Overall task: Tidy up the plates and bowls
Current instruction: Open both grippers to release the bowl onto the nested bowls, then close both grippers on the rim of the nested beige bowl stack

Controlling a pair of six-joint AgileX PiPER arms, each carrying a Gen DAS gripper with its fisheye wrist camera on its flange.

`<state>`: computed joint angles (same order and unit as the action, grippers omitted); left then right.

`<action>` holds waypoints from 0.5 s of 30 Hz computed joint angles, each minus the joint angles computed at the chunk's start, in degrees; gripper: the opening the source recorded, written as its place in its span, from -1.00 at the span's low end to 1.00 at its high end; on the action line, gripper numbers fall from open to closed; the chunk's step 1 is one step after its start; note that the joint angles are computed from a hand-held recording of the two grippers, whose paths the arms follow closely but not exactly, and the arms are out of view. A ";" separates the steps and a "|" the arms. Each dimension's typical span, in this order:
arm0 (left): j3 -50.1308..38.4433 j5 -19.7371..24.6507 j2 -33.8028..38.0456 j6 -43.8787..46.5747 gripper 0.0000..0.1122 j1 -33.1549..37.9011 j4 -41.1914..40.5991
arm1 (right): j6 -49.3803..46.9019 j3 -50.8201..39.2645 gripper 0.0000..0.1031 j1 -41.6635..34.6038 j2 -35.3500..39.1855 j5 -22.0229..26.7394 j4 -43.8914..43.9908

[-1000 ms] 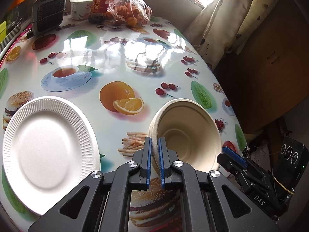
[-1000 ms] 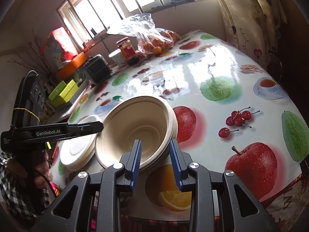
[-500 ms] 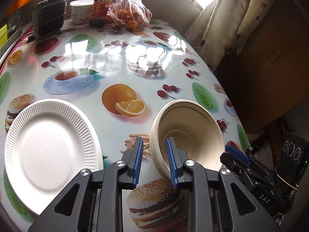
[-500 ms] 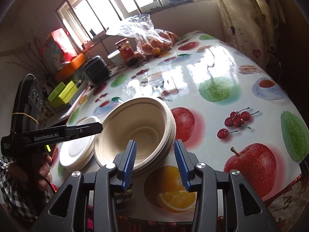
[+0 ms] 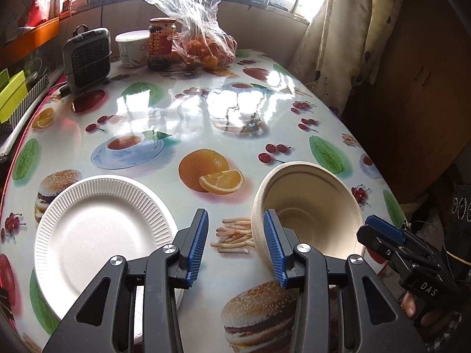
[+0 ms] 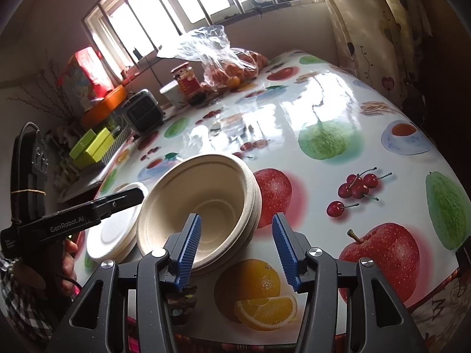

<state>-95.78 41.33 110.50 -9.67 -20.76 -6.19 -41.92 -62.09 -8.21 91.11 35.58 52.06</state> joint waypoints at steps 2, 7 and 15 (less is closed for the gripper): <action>1.35 -1.54 -0.76 -0.50 -0.28 -0.27 0.84 | -0.27 0.01 -0.03 -0.02 0.19 -0.17 0.19; 4.45 -5.21 -2.53 -1.84 -0.28 -1.22 2.90 | -0.67 -0.29 -0.03 0.17 0.94 -0.63 0.25; 4.04 -5.27 -1.71 2.54 -0.22 -0.99 -2.73 | -1.69 -1.24 -0.02 0.34 2.29 -0.55 0.48</action>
<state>-91.74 36.07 108.79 -7.13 -21.75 -8.92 -43.61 -63.33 -7.88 93.40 35.03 52.54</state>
